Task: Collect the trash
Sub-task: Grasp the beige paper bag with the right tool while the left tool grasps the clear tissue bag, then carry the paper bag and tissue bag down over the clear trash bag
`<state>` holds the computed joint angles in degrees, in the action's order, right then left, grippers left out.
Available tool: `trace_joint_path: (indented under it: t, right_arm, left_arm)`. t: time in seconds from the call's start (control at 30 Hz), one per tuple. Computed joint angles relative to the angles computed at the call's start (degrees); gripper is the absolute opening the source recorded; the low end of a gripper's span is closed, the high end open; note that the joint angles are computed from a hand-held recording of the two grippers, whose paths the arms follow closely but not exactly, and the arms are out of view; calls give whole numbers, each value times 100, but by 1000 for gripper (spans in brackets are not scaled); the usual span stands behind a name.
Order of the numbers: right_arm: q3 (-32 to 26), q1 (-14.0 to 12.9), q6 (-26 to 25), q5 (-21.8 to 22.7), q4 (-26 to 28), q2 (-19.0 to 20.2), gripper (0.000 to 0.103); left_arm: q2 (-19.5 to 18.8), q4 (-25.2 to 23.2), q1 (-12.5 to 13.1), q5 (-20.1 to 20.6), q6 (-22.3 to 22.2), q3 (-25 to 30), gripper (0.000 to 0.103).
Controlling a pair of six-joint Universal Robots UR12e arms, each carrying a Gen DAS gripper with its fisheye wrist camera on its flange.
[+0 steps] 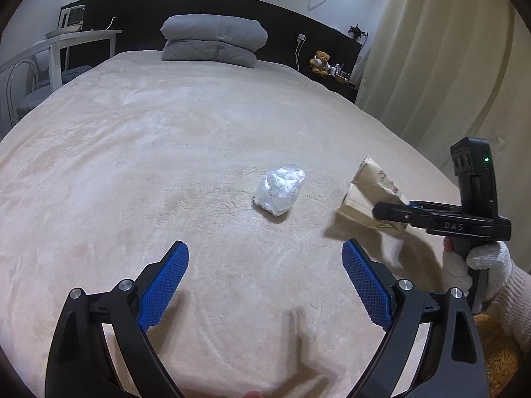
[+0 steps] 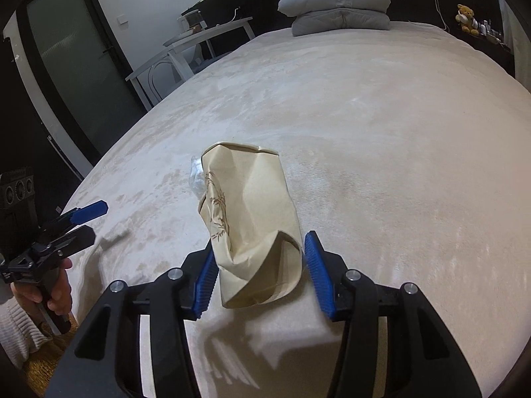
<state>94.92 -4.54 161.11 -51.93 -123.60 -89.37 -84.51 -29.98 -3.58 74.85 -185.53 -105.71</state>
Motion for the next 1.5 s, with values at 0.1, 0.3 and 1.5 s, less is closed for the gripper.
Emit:
trace_joint_path:
  t: [0.1, 0.3, 1.5]
  right_arm:
    - [69, -135, 105, 105, 81, -112, 50]
    - [148, -284, 314, 39, 66, -268, 50]
    - [178, -400, 727, -61, 49, -333, 50]
  left_arm:
    - [-142, -36, -68, 99, 27, 101, 92]
    - [-444, -9, -196, 163, 74, 352, 92]
    - [-984, -446, -472, 450, -159, 1022, 46]
